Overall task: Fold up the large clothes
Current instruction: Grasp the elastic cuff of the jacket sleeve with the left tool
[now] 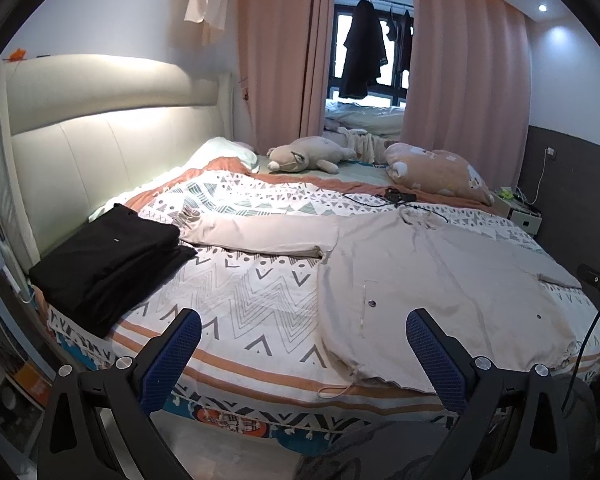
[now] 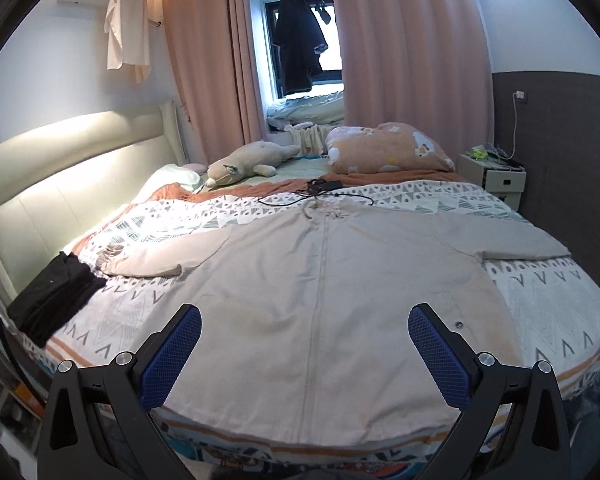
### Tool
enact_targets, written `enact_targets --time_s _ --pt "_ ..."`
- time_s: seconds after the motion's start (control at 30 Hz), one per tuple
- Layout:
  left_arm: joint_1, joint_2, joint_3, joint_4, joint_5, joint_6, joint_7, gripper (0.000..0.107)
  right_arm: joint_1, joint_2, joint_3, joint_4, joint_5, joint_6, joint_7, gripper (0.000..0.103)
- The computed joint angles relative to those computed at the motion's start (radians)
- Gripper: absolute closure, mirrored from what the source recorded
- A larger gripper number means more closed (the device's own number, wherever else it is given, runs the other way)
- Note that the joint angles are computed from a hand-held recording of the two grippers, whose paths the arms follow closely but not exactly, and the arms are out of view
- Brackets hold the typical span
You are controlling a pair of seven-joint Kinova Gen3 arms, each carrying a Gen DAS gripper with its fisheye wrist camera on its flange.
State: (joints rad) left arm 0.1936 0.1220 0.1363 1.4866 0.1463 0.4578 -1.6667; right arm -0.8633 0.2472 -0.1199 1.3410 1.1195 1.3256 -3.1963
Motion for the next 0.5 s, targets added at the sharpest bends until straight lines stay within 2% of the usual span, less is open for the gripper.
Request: enact_targets --time_s 0.13,0.3,0.5 --pt "0.024 0.072 -0.017 -0.088 -0.056 0.032 0.063 0.005 0.056 0.029 0.024 -0.049 -0.038 -0.063 0.073 0.0" --pt "0.027 0.181 -0.02 -0.238 -0.073 0.096 0.086 0.005 0.112 0.071 0.069 -0.129 -0.099 -0.146 0.154 0.0" --pt "0.042 0.333 -0.031 -0.46 -0.092 0.209 0.112 0.005 0.178 0.146 0.126 -0.249 -0.216 -0.232 0.259 0.0"
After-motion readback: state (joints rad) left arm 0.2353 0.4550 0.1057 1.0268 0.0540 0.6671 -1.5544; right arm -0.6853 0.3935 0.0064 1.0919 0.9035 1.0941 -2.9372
